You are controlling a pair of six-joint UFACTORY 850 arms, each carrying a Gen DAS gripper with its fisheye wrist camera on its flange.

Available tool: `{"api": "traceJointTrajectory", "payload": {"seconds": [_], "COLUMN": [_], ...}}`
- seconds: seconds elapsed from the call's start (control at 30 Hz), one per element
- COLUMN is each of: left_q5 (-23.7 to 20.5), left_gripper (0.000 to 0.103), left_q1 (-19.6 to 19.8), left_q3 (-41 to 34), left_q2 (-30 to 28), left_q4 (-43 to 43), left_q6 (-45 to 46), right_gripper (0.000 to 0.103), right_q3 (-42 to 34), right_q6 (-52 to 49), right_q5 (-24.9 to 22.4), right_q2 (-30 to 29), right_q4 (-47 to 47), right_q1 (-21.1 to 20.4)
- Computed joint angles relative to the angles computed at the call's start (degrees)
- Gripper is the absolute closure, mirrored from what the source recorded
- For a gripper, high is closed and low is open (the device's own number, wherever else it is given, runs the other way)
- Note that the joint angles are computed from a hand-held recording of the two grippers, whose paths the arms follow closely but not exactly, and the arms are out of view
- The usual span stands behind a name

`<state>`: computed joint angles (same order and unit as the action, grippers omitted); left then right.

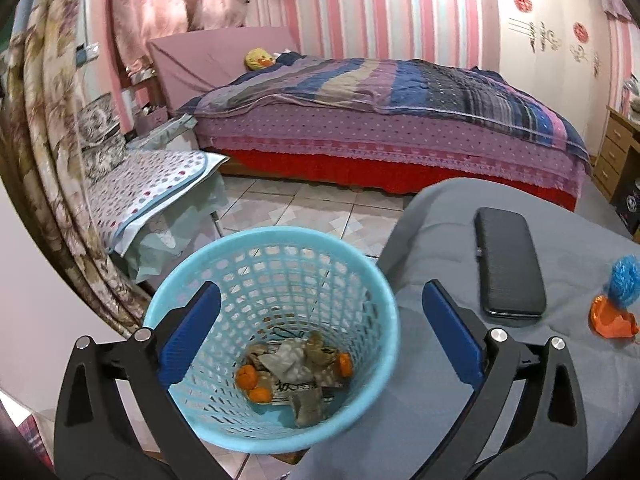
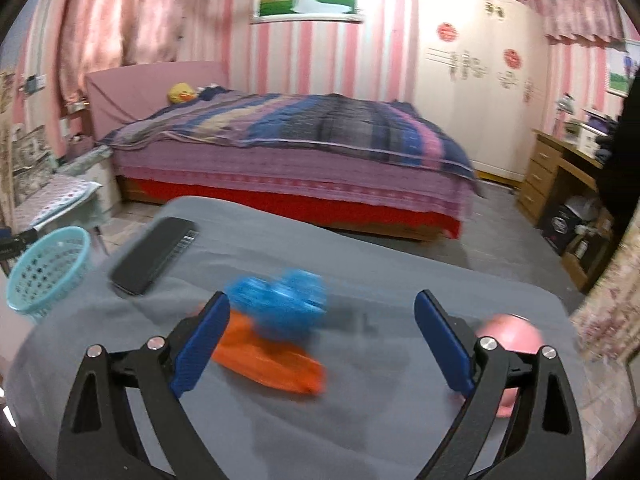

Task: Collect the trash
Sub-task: 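Grasp the orange peel strip beside the orange bag with the left tool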

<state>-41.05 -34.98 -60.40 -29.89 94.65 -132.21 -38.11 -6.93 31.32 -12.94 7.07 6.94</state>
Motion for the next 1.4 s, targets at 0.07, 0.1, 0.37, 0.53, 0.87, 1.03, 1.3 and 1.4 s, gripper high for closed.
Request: {"api": "traceJointTrajectory", "payload": {"seconds": [0.07,0.1,0.37,0.53,0.87,1.03,1.3,1.4], "left_q5": [0.11,0.45,2.96,6.37,12.68,16.71,20.68,20.63], "left_gripper": [0.006,0.006,0.006,0.006,0.006,0.007,0.075,0.097], "left_q1": [-0.65,-1.09,-3.95,-5.37,-9.03,-9.69,-10.44,-10.27], "left_q3": [-1.11,-1.96,-8.46,-12.80,-27.02,-34.28,-39.86,-38.62], "left_q2": [-0.63,-1.17,-5.62,-8.72,-19.15,-24.38,-28.51,-27.58], "left_q4": [-0.59,-0.85,-3.87,-5.08,-12.91,-19.93,-27.00,-26.95], "left_q6": [0.95,1.32,5.99,7.41,18.75,26.18,38.80,39.06], "right_gripper": [0.011,0.011,0.011,0.011,0.011,0.011,0.011,0.011], "right_q3": [1.23,1.92,4.64,5.24,4.80,4.53,3.85,3.48], "right_q6": [-0.92,-1.87,-2.35,-2.57,0.11,2.78,3.17,3.86], "right_q5": [0.20,0.36,0.78,1.15,0.42,0.61,0.69,0.33], "right_q2": [0.90,1.32,1.69,1.14,-1.81,-3.01,-3.27,-2.99], "right_q4": [0.55,1.43,-0.37,-2.93,-8.44,-11.74,-11.53,-11.18], "right_q1": [-2.54,-4.07,-12.97,-16.52,-19.74,-20.66,-19.60,-18.40]}}
